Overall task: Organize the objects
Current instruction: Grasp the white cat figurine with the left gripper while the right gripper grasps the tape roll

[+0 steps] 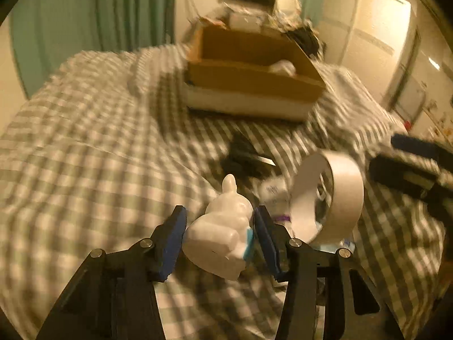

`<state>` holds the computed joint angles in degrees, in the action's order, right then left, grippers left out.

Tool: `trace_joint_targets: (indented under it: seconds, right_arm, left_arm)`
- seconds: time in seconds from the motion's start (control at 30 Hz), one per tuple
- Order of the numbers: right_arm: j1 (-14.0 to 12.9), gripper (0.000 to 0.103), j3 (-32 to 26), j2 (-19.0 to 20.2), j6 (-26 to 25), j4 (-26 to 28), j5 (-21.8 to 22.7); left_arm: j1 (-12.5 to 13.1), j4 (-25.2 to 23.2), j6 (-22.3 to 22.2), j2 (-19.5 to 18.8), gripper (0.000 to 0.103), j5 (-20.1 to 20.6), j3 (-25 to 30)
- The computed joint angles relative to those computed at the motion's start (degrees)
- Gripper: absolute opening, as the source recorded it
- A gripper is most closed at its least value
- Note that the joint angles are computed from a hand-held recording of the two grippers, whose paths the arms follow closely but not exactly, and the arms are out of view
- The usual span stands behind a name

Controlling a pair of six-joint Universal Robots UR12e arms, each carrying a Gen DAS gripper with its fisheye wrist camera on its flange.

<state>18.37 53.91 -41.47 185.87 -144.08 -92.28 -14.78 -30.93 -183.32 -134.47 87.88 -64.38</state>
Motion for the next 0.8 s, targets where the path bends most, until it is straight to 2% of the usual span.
trace_joint_targets:
  seconds: [0.1,0.2,0.4,0.57,0.63,0.8]
  right_arm:
    - [0.6,0.091,-1.3,0.6,-0.1,1.0,-1.3]
    - [1.2,0.091,-2.6,1.5,-0.6,1.7,-1.7]
    - [2.0,0.09,-4.8,3.2,-0.2,3.9,-2.8]
    - [2.6,0.073,-6.6,4.6,-0.6,5.6,-4.7]
    - [2.6,0.056,-6.8,4.8,-1.3,6.9,-4.9]
    - [2.7,0.039,-5.2,3.8,-2.7,5.9,-5.7]
  left_arm:
    - [0.0,3.4,-1.7,0.8,0.051,3.5,-1.3]
    - [0.2,5.0,-2.1,1.1,0.051,5.2,-2.0]
    - [0.8,5.2,-3.4,1.3,0.051,4.2,-2.5]
    - [1.0,4.8,-4.1,1.3,0.051,3.8,-2.6]
    - [0.9,4.8,-3.9,1.2,0.051,4.2,-2.5]
    - [0.6,5.2,-4.1,1.4,0.051,5.1,-2.7]
